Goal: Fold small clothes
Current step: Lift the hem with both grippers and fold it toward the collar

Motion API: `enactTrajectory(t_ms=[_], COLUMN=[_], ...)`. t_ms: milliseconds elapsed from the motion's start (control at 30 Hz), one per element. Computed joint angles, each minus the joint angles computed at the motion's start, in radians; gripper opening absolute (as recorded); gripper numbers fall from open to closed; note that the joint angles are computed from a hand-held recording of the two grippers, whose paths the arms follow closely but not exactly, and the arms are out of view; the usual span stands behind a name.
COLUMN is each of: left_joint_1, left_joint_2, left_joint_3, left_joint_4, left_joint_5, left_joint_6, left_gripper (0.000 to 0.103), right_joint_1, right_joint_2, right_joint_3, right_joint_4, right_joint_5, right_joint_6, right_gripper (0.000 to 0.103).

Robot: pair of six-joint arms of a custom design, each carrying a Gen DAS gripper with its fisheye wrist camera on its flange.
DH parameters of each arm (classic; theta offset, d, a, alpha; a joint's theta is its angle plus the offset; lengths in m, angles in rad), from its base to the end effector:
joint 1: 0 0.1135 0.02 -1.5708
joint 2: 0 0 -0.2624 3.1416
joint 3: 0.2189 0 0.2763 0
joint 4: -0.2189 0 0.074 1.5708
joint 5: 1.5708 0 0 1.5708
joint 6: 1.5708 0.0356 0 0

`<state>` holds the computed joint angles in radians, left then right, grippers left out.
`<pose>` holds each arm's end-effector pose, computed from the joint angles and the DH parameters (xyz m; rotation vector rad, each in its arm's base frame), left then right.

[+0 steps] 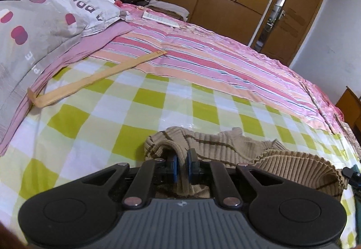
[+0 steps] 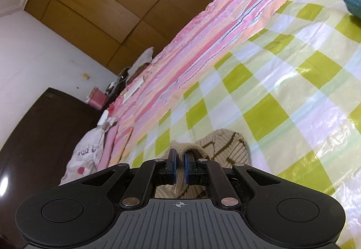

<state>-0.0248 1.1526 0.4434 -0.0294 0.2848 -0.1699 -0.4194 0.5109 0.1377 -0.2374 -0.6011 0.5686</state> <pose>0.2368 -0.0159 0.1504 -0.0214 2.3105 -0.4281 0.1441 -0.0422 0.1401 0.7050 2.0318 0.7386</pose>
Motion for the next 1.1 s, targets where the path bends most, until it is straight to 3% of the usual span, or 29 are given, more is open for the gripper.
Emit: enactTrajectory(t_ms=[567,900,1100], left_joint_1=[0.023,0.016,-0.003], left_joint_2=[0.061,0.086,0.102], left_joint_3=[0.052,0.083,0.099], left_joint_4=[0.002,0.013,-0.002], left_joint_5=[0.054,0.038,0.019], left_joint_6=[-0.051,-0.072,-0.067], left_gripper=[0.023,0.024,0.036], right_joint_1=[-0.002,0.02,-0.001], right_joint_2=[0.03,-0.019,-0.01], right_joint_3=[-0.021,-0.017,-0.016], right_joint_4=[0.02,-0.022,-0.034], right_joint_5=[0.035,0.079,0.068], right_joint_6=[-0.023,-0.057,-0.081], right_gripper=[0.008,0.008,0.008])
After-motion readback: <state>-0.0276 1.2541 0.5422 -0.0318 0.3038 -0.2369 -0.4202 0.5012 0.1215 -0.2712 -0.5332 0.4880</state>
